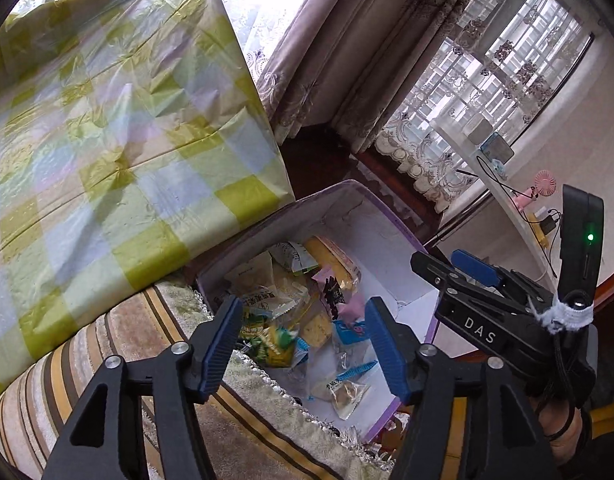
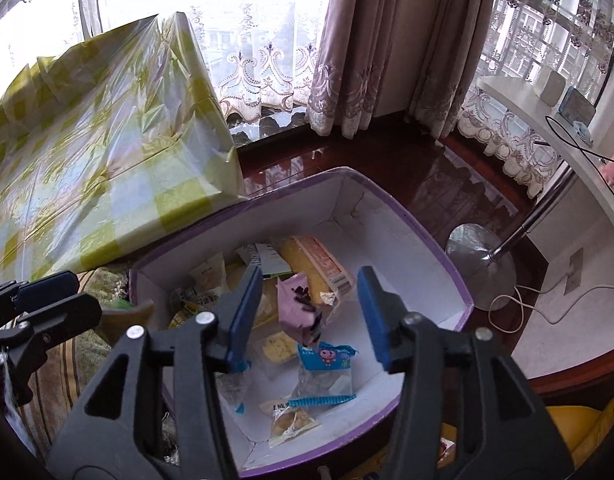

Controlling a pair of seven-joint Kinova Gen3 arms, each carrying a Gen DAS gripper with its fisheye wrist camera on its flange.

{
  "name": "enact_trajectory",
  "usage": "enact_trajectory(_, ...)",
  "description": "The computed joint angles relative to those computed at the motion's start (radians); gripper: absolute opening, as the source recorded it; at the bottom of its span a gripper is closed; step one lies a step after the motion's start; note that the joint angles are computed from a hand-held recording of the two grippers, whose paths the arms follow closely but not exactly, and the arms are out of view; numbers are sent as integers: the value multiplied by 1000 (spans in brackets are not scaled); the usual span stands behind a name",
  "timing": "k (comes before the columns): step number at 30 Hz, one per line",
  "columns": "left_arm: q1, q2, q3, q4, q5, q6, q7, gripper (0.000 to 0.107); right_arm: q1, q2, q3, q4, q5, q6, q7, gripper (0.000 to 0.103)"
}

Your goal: Organize snacks

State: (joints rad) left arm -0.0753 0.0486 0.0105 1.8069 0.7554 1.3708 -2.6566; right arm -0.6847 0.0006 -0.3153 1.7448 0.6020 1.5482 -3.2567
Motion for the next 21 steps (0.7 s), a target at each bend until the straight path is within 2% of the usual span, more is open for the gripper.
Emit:
enact_trajectory(4,-13,-11,-15,13,-28,11,37,68,-10,12,-5,-16,-20,60,-19,70)
enact_trajectory(6,-21,-46,-26,30,-60,-15,64,68,-17,19,-4,-26,-42,85,-25,71)
enact_trajectory(8,-32,-53,-43,35,-79,2,71,68,-30,29,-8,-42,-62,120,-30,71)
enact_trajectory(11,-62,-59,-69,57,-54,21,43,68,-51,30,-12,-55,-92,160,-52,72)
enact_trajectory(14,-65,-49,-65,66,-53,19,38,70,-75,40,-20,-73,-96,200,-58,72)
enact_trajectory(19,-46,-57,-44,73,-69,6,3,88,-78,37,-7,-64,-97,189,-70,73)
enact_trajectory(21,-38,-65,-42,86,-68,-8,-6,92,-75,41,-4,-61,-98,187,-64,73)
